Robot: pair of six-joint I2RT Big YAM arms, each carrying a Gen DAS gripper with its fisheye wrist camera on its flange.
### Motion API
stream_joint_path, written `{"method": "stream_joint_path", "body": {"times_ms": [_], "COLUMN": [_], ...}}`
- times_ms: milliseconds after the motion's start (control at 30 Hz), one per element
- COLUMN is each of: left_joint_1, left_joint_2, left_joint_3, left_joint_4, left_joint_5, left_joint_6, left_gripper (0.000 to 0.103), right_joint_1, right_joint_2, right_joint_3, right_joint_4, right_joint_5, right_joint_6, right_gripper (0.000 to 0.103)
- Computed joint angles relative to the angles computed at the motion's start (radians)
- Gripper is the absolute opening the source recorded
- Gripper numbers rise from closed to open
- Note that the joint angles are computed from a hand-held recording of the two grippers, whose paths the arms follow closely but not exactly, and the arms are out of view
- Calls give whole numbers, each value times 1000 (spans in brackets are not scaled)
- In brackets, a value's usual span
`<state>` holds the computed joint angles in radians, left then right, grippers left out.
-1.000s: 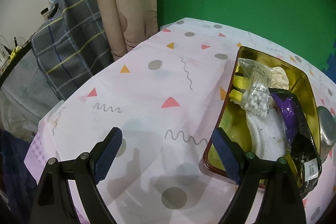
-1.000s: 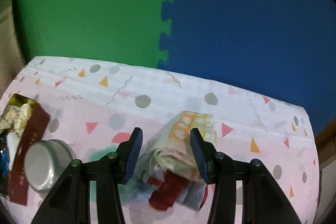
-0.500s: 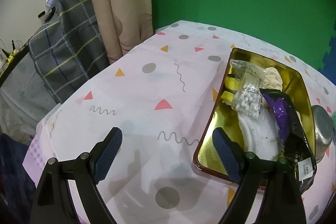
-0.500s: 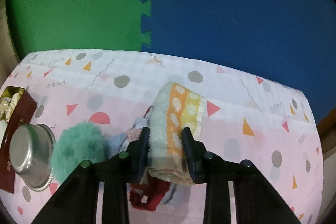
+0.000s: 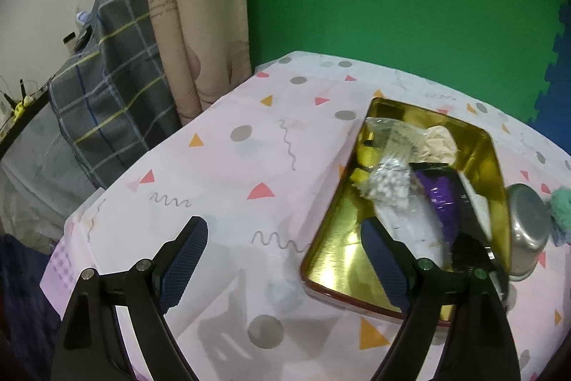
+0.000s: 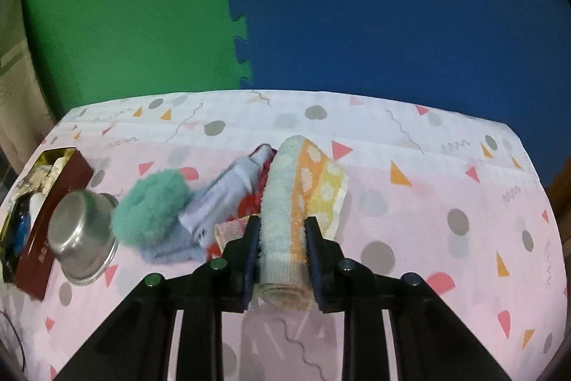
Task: Organize soft objects
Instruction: 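Lift the orange-and-green towel with the right gripper and carry it toward the tin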
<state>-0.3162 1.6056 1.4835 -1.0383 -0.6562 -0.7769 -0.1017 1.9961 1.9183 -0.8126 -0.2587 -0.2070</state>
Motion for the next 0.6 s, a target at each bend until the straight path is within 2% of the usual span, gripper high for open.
{"method": "stream_joint_path", "body": {"times_ms": [267, 433, 600], "left_joint_1": [-60, -99, -135], "left_joint_2": [32, 81, 134], "left_joint_3": [87, 165, 248], "left_joint_4": [-3, -14, -11], "left_joint_5": [7, 28, 51], "left_joint_6": [55, 99, 165], "left_gripper": [86, 86, 86], "right_joint_1": [-44, -72, -95], "right_joint_2": [-63, -84, -100], "right_joint_3": [-109, -169, -216], "right_joint_4": [20, 21, 54], "right_joint_5": [-2, -23, -34], "right_joint_6": [-100, -114, -116], "right_gripper": [24, 24, 25]}}
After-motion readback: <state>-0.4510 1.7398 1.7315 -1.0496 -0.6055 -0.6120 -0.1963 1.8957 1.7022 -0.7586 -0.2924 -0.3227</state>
